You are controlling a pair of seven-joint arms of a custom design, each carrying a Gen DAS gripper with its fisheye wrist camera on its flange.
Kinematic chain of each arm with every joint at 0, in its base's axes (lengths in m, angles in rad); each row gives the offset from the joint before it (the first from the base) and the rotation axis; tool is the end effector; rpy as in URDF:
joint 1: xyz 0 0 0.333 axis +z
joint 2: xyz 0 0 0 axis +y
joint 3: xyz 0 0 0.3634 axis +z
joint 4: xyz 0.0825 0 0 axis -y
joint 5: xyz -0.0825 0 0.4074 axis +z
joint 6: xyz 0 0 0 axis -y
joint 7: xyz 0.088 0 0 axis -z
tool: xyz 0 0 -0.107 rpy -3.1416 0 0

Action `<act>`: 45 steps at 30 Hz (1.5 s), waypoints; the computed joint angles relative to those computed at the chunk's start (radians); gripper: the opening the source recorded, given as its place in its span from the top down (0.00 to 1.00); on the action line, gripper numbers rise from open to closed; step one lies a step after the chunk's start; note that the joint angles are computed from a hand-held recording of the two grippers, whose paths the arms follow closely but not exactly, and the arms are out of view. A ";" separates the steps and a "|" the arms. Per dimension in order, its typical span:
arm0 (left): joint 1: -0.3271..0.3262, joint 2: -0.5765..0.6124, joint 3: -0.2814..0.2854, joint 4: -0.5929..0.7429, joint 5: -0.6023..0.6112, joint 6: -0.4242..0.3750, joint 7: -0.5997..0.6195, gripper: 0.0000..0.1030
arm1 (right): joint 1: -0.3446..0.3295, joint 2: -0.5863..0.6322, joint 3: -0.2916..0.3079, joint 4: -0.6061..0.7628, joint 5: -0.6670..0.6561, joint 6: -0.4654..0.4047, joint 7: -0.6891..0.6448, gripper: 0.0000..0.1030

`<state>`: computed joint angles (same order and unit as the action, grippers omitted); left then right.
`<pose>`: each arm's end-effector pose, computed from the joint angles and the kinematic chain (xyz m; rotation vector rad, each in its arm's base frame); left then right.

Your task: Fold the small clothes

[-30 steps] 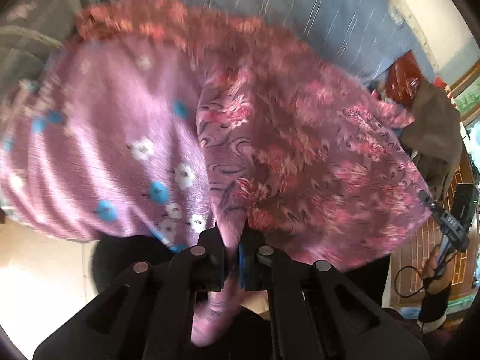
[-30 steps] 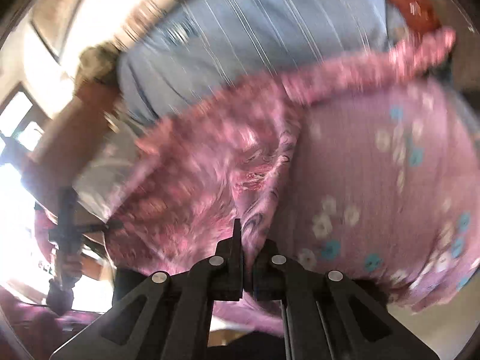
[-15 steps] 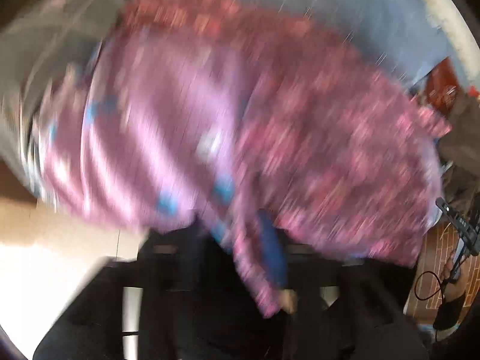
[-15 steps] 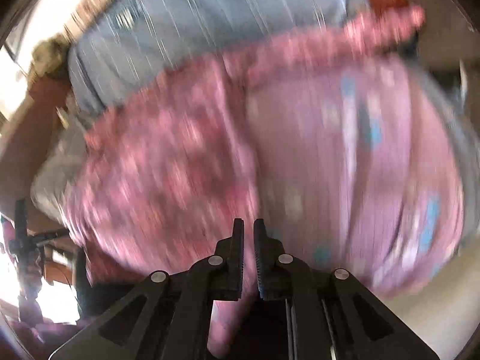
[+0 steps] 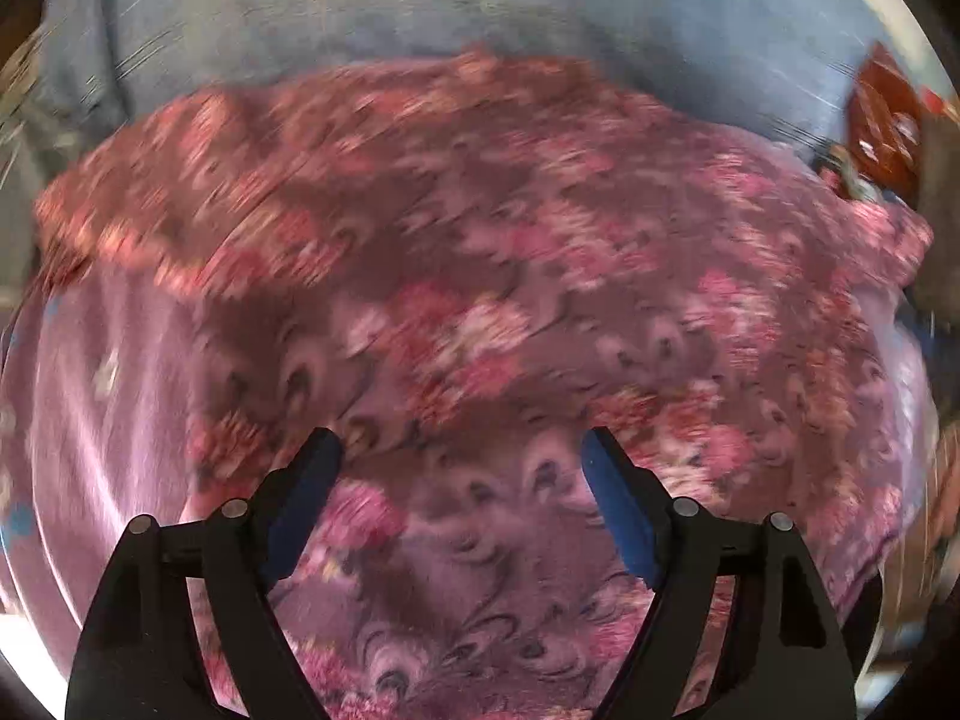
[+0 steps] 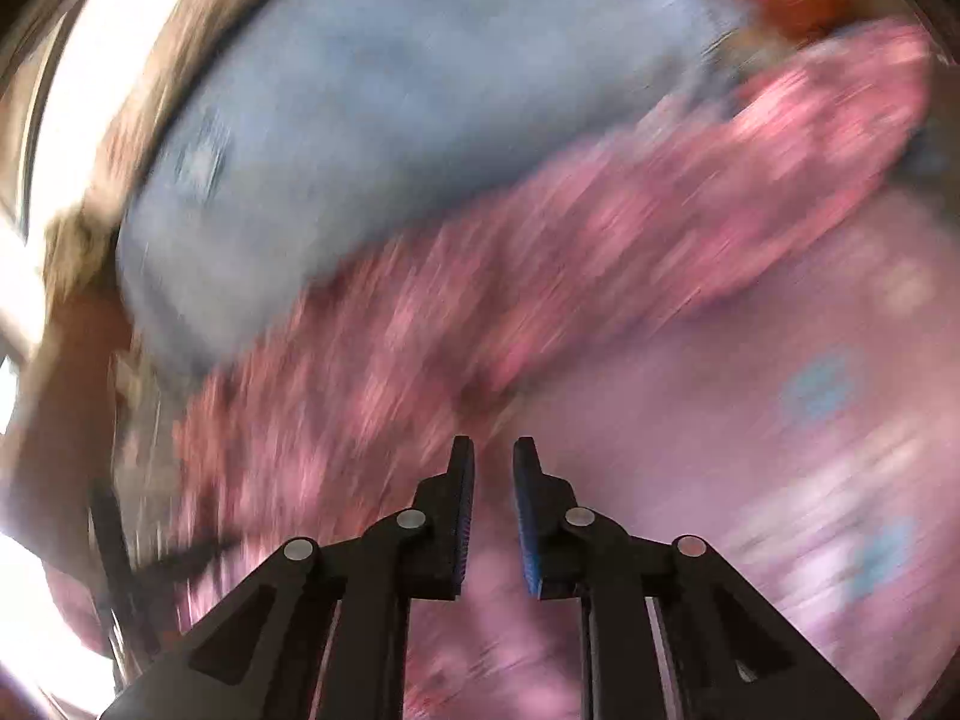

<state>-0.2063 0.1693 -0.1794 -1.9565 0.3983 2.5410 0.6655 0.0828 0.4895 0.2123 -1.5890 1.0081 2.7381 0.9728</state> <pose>0.6074 -0.2454 0.4713 -2.1902 1.7079 -0.5301 0.7490 0.1619 0.4458 -1.5622 1.5475 -0.0149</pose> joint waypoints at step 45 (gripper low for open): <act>0.274 0.045 -0.139 -0.018 -0.734 0.364 0.473 0.20 | 0.214 0.294 0.090 0.515 -0.335 -0.128 0.212 0.93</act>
